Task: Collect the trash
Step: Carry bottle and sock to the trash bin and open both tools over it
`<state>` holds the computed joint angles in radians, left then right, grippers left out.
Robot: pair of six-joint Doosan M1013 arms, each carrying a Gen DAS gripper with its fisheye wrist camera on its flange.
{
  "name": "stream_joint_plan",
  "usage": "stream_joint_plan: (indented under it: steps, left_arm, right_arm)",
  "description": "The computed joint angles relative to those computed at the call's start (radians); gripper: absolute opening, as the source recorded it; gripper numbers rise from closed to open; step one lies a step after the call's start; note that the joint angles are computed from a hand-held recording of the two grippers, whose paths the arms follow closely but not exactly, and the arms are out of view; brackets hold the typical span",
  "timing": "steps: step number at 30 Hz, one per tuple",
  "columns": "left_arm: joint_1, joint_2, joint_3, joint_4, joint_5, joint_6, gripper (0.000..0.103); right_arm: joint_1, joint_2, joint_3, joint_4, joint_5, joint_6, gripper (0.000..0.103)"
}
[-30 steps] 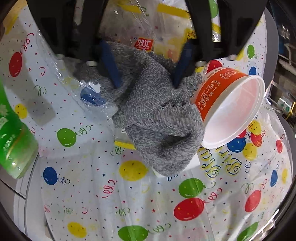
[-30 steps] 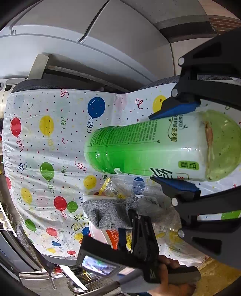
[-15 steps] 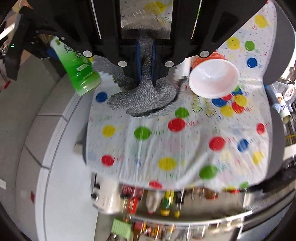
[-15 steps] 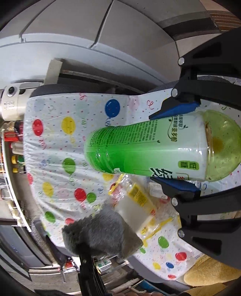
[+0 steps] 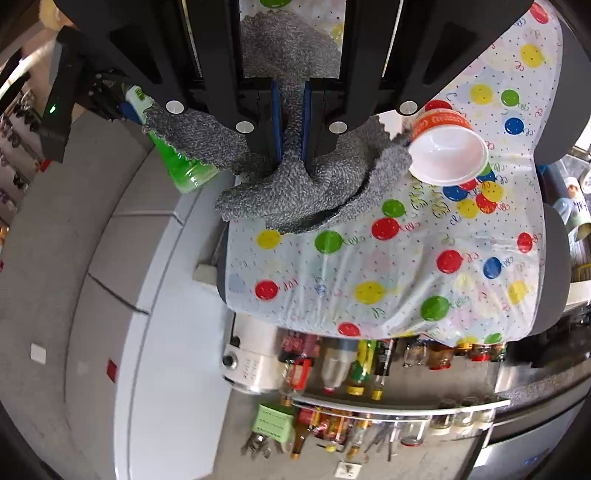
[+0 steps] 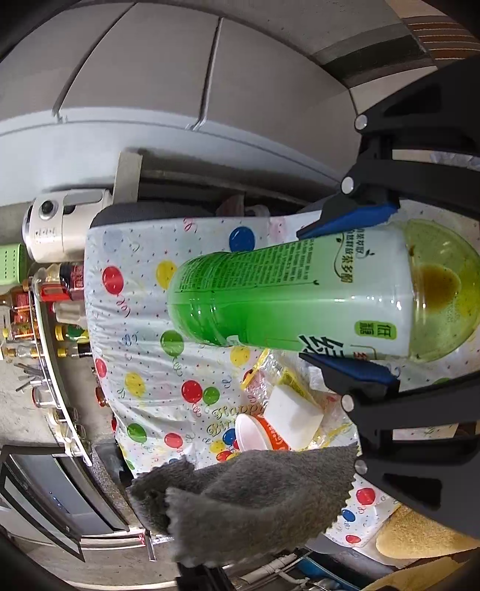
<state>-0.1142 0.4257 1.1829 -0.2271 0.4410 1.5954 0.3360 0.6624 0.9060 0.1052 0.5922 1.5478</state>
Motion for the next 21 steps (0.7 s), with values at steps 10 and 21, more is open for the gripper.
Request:
stream_joint_plan:
  steps: [10,21]
  left_arm:
    - [-0.028,0.081,-0.048,-0.015,0.158,0.01,0.009]
    - [-0.109,0.037,-0.049,-0.477,0.046,0.429,0.009]
  right_arm:
    - [-0.021,-0.022,0.064,-0.018,0.003,0.039,0.057]
    - [-0.071,-0.161,0.232,-0.32,-0.121,0.31,0.057]
